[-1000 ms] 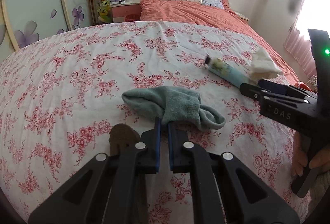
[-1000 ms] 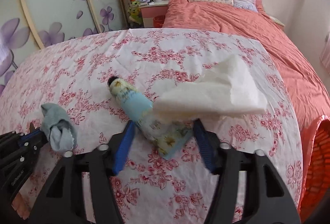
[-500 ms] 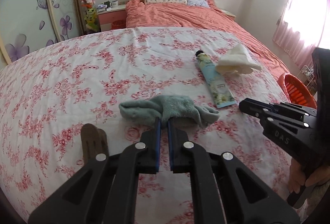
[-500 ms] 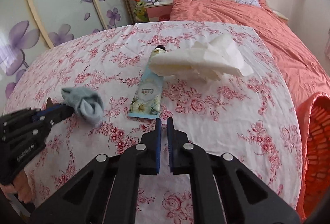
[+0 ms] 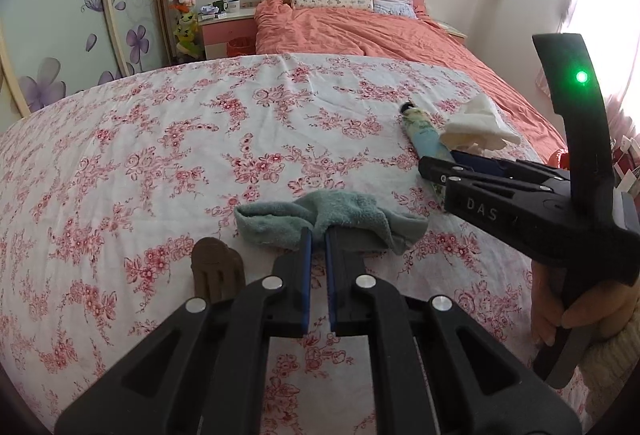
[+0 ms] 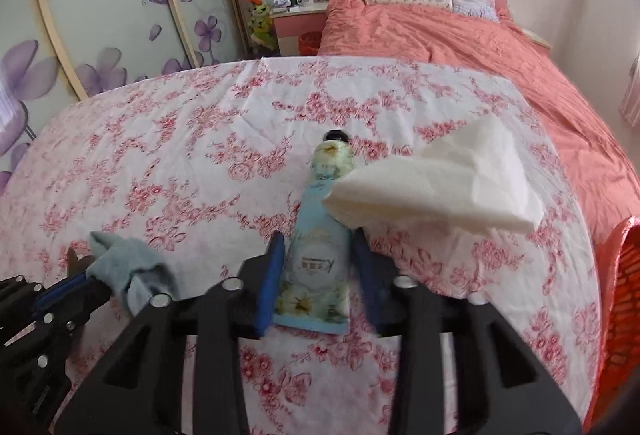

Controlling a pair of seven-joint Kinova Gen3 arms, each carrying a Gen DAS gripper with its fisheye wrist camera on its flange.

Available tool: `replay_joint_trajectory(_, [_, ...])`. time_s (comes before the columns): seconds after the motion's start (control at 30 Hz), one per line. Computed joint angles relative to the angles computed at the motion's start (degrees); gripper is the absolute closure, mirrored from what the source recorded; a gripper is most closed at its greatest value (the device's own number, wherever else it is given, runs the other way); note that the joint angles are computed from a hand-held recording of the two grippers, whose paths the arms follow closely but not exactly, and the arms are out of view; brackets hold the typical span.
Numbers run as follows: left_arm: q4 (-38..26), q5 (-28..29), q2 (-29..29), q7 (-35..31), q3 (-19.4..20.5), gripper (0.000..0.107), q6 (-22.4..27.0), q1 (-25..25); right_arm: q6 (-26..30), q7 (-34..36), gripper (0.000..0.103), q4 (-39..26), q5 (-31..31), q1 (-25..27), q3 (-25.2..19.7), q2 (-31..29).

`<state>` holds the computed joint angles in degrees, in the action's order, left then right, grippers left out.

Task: Collect trash

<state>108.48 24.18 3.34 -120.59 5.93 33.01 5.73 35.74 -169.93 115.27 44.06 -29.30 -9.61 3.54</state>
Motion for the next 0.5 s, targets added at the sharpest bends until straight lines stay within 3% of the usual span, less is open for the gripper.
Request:
replay_joint_trajectory(0.17, [1.1, 3.3, -1.1, -4.0, 0.2, 0.100, 0.8, 0.0, 0.5, -2.6, 0.071, 6.5, -0.2, -0.6, -3.3, -6.3])
replay_joint_trajectory(0.4, [3.6, 9.9, -3.2, -11.2, 0.0, 0.100, 3.9, 1.5, 8.7, -9.4, 0.071, 12.2, -3.0, -0.5, -13.0, -14.1])
replay_joint_trajectory(0.5, [4.8, 12.1, -4.4, -13.8, -0.5, 0.098, 6.1, 2.0, 9.9, -8.8, 0.070, 12.9, -5.7, -0.1, -13.9, -16.1])
